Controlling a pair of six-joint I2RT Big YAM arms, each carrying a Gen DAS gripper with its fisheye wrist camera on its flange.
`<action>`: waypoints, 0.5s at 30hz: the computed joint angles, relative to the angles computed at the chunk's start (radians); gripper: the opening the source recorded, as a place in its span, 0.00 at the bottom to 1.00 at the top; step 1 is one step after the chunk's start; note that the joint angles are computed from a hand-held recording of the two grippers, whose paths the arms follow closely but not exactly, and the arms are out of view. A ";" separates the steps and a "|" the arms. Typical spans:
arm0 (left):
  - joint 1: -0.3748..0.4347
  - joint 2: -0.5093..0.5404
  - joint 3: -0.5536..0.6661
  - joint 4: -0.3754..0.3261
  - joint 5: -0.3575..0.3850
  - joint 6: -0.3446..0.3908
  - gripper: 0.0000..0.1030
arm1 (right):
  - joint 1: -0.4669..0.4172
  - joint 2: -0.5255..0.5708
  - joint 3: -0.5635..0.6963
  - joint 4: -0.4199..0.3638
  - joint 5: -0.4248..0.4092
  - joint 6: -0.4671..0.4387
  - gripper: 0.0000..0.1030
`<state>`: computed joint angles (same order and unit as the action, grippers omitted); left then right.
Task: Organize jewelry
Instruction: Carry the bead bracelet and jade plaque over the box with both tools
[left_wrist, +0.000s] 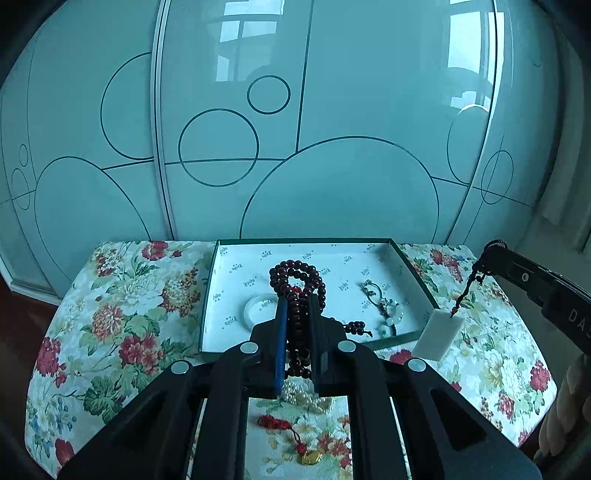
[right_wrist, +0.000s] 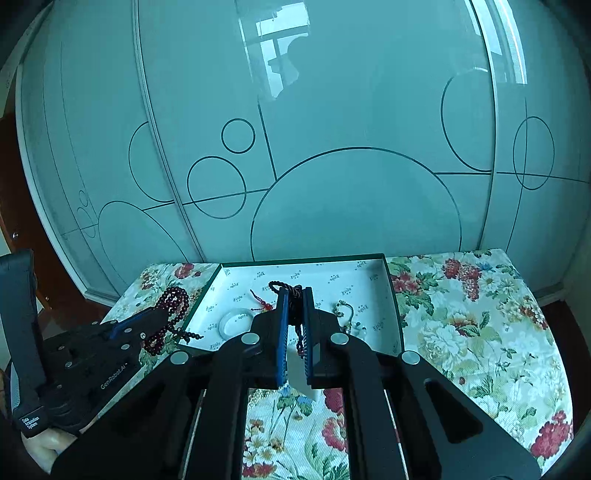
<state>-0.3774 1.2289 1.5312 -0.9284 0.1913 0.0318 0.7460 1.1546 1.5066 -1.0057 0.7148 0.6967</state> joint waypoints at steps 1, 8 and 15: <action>-0.003 0.015 0.013 0.003 -0.002 -0.003 0.10 | -0.013 0.006 0.002 0.011 -0.009 -0.009 0.07; -0.022 0.088 0.060 0.024 -0.013 -0.009 0.10 | -0.088 0.043 0.001 0.067 -0.087 -0.051 0.07; -0.033 0.130 0.044 0.030 -0.020 -0.002 0.10 | -0.143 0.066 -0.035 0.095 -0.165 -0.042 0.07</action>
